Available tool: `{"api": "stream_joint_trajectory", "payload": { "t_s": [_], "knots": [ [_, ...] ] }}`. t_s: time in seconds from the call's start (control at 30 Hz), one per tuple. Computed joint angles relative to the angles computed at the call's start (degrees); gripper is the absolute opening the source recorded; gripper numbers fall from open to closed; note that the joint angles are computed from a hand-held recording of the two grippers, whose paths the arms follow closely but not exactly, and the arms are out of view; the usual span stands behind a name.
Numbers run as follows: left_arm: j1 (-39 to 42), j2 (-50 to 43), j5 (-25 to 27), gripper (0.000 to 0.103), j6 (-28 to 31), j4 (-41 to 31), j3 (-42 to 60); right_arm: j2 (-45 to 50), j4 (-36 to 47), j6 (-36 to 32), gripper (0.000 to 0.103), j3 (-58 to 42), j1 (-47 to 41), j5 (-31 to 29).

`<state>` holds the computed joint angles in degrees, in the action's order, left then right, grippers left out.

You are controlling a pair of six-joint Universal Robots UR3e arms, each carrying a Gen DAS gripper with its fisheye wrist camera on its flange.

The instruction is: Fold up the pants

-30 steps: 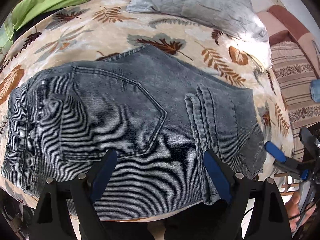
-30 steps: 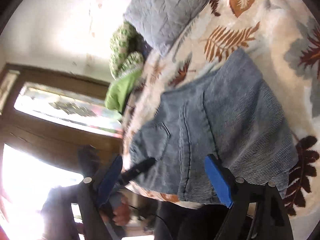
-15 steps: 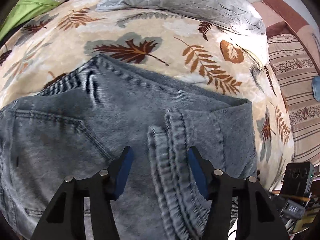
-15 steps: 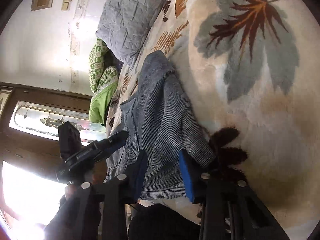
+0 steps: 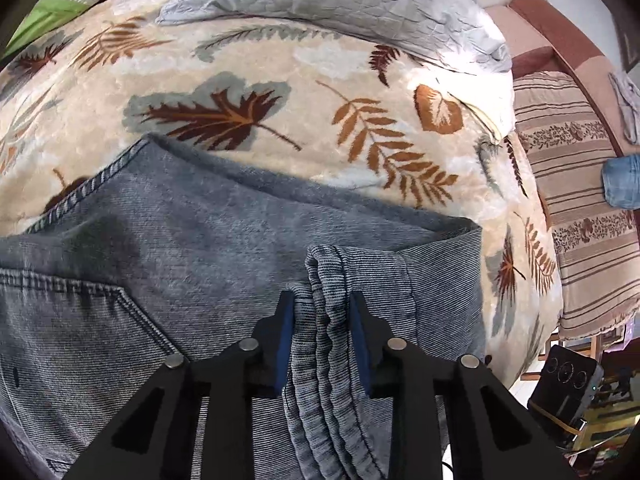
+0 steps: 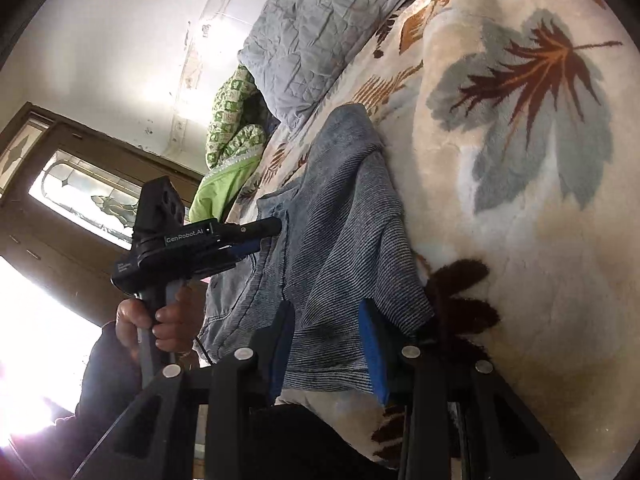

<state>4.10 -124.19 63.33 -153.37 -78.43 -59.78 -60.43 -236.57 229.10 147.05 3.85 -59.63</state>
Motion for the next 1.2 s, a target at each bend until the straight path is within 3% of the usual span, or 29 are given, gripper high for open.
{"api": "stream_joint_trajectory", "payload": {
  "t_s": [0.2,0.3,0.53,0.6,0.63,0.67,0.7,0.8,0.93,1.03,1.1,1.2],
  "knots": [
    [-2.96,-2.28,-1.01,0.018,1.05,-3.78,8.63,-2.28,4.60,5.39,0.038,-2.99,2.16,-3.06],
    [-4.88,-3.87,1.94,0.018,0.01,-1.82,11.85,-6.21,12.78,3.27,0.038,-5.80,4.00,-5.93],
    [-1.76,-2.55,6.81,0.018,-4.27,5.47,2.43,-17.27,31.28,-2.66,0.038,-8.25,3.78,-5.90],
    [-0.69,1.29,7.87,0.018,-4.54,9.75,-3.55,-21.36,33.15,-3.58,0.045,-7.59,2.49,-6.39],
    [0.03,3.31,7.68,0.018,-4.60,11.28,-6.26,-23.09,33.72,-3.72,0.056,-7.50,1.84,-6.91],
    [0.98,5.90,6.44,0.018,-4.47,12.59,-9.52,-24.41,33.90,-3.55,0.064,-7.75,1.25,-7.66],
    [1.88,9.02,4.20,0.018,-2.86,13.12,-13.17,-24.84,33.91,-3.41,0.065,-8.51,0.87,-8.32],
    [1.77,15.62,2.35,0.018,4.40,12.84,-20.50,-22.91,40.34,-4.62,0.065,-15.96,0.90,-10.46],
    [0.83,17.55,2.94,0.018,6.29,13.00,-25.83,-11.73,42.20,-2.96,0.065,-26.27,-0.57,-5.46],
    [0.27,18.60,4.96,0.018,7.11,18.18,-30.65,-3.33,47.58,-2.64,0.065,-34.25,-0.92,-3.24],
    [0.57,19.31,5.55,0.018,7.71,18.30,-31.66,-0.07,41.05,0.39,0.063,-33.49,-1.73,-2.88],
    [3.25,20.80,3.08,0.018,9.05,13.69,-31.52,-3.61,42.18,1.29,0.063,-31.31,-1.43,-3.49]
  ]
}}
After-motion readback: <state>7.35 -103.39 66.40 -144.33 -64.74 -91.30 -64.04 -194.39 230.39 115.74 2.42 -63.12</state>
